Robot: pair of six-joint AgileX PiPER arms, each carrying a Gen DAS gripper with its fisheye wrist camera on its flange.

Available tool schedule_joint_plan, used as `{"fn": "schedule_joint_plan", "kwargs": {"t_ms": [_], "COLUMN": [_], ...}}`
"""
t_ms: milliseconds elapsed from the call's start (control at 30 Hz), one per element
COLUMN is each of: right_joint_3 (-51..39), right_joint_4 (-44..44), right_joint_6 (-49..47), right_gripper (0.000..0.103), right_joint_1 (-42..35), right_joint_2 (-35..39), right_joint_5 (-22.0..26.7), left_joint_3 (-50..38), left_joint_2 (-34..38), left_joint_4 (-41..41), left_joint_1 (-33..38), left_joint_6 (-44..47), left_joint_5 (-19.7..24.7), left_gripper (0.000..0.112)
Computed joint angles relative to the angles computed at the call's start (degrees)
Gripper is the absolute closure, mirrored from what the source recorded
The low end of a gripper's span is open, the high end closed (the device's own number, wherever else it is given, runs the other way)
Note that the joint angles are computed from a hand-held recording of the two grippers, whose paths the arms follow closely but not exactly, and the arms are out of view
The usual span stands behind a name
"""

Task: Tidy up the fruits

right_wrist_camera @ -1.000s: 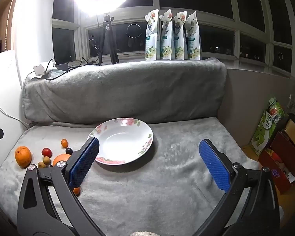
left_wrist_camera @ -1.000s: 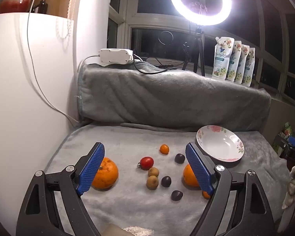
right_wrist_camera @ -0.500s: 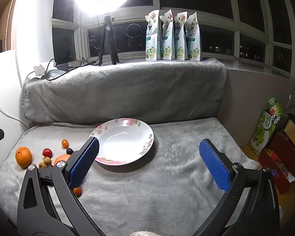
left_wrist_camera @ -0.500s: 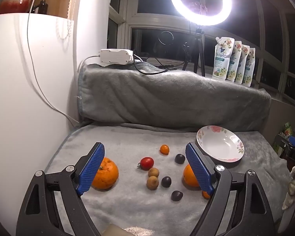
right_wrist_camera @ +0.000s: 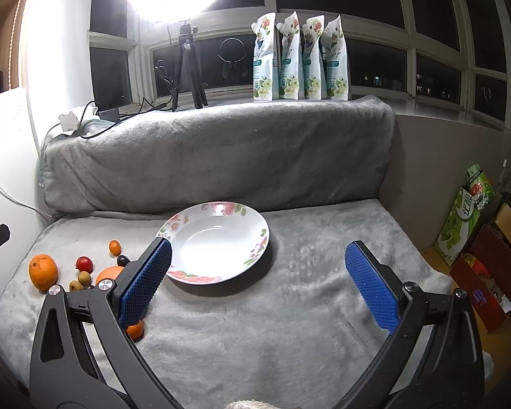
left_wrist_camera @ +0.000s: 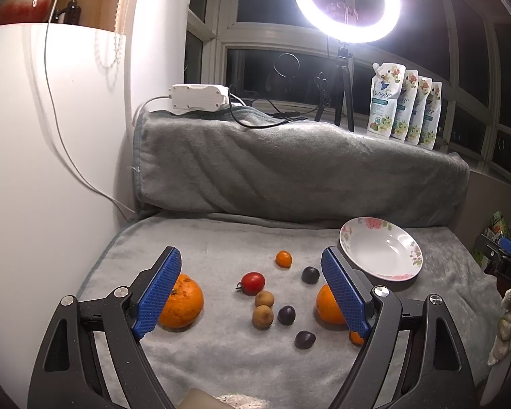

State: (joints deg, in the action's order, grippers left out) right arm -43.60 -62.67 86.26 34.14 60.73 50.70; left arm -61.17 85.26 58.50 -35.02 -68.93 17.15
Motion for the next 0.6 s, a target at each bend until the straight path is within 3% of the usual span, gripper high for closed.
{"fn": "schedule_joint_plan", "kwargs": {"t_ms": [600], "right_joint_3": [-0.11], "right_joint_4": [0.52], "right_joint_6": [0.02], "right_gripper": [0.000], "right_joint_1": [0.11], "right_joint_2": [-0.15], "right_joint_5": [-0.11], "left_joint_3": [0.08], "left_joint_2": [0.00], "left_joint_4": [1.06], "left_joint_1": [-0.10], "left_joint_6": [-1.48], "left_joint_5": [-0.09], "left_gripper": [0.027]}}
